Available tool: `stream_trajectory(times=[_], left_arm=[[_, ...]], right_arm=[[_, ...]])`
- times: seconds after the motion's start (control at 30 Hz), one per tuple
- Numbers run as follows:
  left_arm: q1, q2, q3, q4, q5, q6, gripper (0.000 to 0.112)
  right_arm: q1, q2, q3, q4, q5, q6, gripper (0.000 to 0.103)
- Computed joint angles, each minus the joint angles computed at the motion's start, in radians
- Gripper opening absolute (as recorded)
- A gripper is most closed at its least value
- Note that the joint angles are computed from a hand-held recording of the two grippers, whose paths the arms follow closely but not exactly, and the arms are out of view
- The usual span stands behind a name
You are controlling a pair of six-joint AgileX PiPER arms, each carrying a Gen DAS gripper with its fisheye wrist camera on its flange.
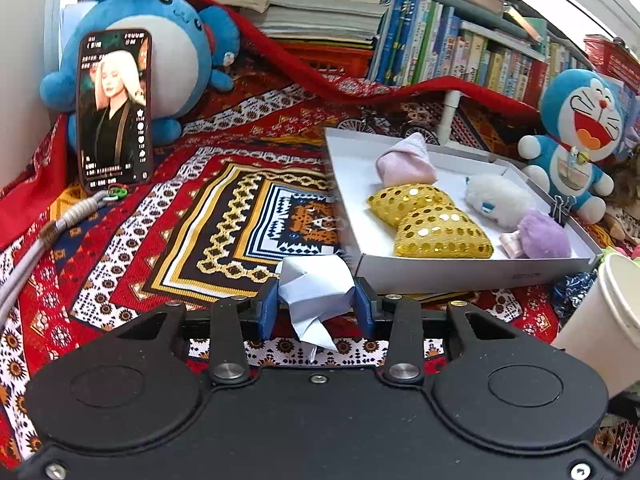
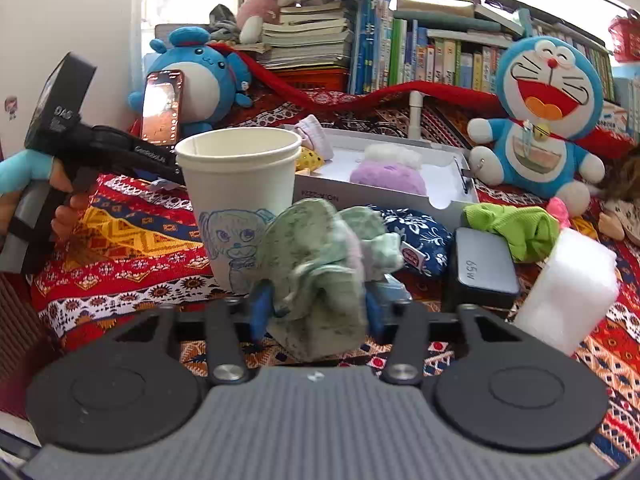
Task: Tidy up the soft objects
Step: 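Grasp the white folded paper with the left tool while the right tool grasps the green floral cloth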
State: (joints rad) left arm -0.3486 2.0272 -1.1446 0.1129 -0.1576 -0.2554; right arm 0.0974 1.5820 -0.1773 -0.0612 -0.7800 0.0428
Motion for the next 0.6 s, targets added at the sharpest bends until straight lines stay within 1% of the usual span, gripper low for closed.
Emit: stream_trajectory(times=[0.07, 0.17, 0.27, 0.37, 0.43, 0.6], left_arm=[[-0.002, -0.012, 0.011, -0.009, -0.006, 0.012, 0.037], [0.000, -0.027, 0.019, 0.053, -0.005, -0.045, 0.037], [0.000, -0.043, 0.024, 0.070, -0.007, -0.055, 0.037], [0.000, -0.058, 0.029, 0.098, -0.008, -0.079, 0.037], [-0.001, -0.068, 0.031, 0.100, -0.007, -0.079, 0.037], [0.002, -0.091, 0.028, 0.224, 0.001, -0.188, 0.037]], right_arm=[[-0.035, -0.017, 0.000, -0.050, 0.017, 0.056, 0.039], [-0.095, -0.046, 0.002, -0.137, 0.040, 0.143, 0.031], [-0.131, -0.087, 0.009, -0.203, 0.064, 0.197, 0.030], [-0.133, -0.131, 0.016, -0.216, 0.084, 0.207, 0.029], [-0.122, -0.163, 0.016, -0.193, 0.113, 0.197, 0.029], [-0.133, -0.234, 0.010, -0.189, 0.171, 0.209, 0.029]])
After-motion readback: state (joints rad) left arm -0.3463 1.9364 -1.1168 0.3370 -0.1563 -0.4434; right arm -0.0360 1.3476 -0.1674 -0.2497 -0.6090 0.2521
